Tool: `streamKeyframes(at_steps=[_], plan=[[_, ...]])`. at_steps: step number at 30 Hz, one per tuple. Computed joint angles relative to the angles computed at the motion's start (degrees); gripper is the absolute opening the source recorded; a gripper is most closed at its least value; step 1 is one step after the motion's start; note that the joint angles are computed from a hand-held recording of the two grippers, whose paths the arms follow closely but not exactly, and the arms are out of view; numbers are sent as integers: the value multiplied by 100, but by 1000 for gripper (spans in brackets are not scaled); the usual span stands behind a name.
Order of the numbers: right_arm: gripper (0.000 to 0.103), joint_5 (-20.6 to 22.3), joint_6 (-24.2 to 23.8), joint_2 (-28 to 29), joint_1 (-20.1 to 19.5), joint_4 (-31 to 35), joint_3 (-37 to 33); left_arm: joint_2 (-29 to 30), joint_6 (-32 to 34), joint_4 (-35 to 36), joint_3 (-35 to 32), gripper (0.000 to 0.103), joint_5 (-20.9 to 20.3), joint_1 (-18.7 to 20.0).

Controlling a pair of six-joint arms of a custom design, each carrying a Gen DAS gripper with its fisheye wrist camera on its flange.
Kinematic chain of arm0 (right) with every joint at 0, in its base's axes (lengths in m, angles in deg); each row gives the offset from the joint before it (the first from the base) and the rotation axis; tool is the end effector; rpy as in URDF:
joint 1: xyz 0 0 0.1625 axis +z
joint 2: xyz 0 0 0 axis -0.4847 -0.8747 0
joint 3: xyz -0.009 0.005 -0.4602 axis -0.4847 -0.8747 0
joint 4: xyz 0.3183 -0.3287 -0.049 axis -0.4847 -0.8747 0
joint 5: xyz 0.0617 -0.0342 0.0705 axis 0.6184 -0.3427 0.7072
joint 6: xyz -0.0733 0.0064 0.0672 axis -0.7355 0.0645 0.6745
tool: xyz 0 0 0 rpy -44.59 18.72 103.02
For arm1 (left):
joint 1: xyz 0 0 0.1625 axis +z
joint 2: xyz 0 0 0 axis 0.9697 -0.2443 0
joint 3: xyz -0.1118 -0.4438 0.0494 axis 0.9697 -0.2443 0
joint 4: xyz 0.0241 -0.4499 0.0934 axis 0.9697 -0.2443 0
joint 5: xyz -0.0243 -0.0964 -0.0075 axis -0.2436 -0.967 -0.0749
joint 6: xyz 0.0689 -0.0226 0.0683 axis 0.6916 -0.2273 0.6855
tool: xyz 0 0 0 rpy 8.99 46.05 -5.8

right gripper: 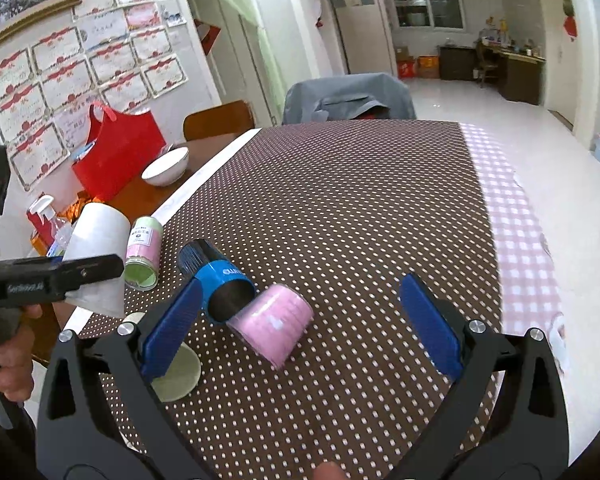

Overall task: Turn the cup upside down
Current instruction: 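Lift the white paper cup with the left gripper off the table, then lower the white cup onto the table and open the left gripper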

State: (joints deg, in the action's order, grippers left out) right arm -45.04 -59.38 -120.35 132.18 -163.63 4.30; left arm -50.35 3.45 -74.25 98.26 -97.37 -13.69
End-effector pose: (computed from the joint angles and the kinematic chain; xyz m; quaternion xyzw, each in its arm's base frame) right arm 0.2577 -0.7180 0.0625 0.1183 -0.8615 0.4389 0.2261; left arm -0.1731 -0.7390 0.2524 0.2158 0.9100 -0.2358 0.2641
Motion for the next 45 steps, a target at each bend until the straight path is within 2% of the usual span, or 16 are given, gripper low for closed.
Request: streamKeyframes(at_steps=[13,18,26,33,35,37,39,45], plan=[[97,-376,251,-291,-53,-1441,1267,-396,538,-429,1309,67,-524,-230],[97,-387,416,-345,-90,-1900,1626,-341,434,-157,1485,67,-718,-159],[97,-288,351,-341,-144,-2271,1852,22,411,-11,1495,67,-545,-71],[97,-250,365,-312,-147,-2269,1873,250,494,-34,1421,67,-431,-17],[97,-257,376,-306,-135,-2251,1867,278,592,-173,1453,79,-314,-62],[97,-262,391,-301,-119,-2233,1861,249,731,-373,1522,84,-331,-95],[97,-263,405,-300,-104,-2222,1862,189,793,-453,1564,85,-391,-106],[97,-208,416,-311,-46,-2193,1861,-6,914,-1067,1844,85,-156,-251]])
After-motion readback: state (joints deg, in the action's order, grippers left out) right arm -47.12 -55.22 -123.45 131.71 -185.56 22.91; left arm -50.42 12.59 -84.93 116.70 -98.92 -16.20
